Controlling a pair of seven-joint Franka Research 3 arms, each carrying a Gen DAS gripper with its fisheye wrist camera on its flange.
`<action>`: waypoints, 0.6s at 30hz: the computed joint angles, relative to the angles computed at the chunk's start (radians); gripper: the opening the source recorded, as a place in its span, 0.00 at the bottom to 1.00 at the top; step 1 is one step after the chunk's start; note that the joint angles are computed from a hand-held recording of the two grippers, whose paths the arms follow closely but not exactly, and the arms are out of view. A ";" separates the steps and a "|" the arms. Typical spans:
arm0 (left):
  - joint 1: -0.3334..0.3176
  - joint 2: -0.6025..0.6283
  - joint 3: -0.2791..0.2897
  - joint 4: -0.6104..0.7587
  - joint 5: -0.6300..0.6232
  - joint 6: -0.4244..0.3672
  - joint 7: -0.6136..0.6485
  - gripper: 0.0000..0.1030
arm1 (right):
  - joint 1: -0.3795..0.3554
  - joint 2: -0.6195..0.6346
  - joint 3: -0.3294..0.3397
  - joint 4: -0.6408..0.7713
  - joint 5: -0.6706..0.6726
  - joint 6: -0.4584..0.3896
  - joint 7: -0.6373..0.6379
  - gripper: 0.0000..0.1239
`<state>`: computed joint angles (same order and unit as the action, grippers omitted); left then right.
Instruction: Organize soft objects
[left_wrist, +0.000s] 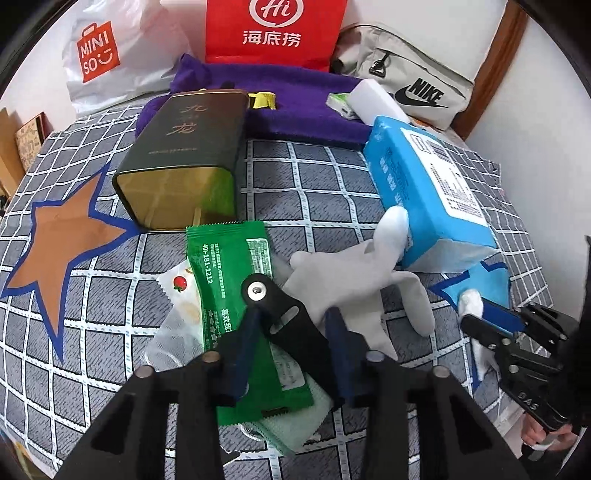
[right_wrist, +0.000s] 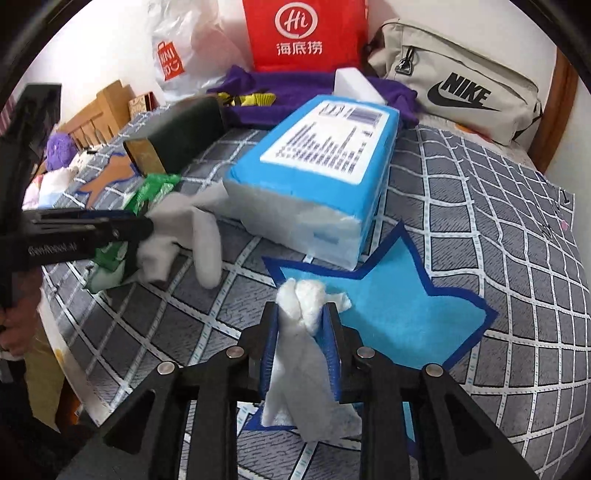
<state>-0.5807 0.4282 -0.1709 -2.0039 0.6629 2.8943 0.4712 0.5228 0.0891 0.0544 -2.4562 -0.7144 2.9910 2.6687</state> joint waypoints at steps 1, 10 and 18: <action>0.007 -0.005 -0.006 -0.007 -0.005 0.005 0.011 0.30 | -0.004 0.004 0.002 -0.003 0.013 0.008 -0.013 0.25; -0.001 -0.015 -0.017 -0.014 -0.031 -0.052 0.054 0.56 | 0.011 0.008 -0.042 -0.016 -0.100 0.051 0.090 0.32; 0.043 -0.037 -0.049 -0.081 -0.072 0.066 0.106 0.22 | -0.003 0.002 -0.047 -0.017 -0.214 0.060 0.218 0.16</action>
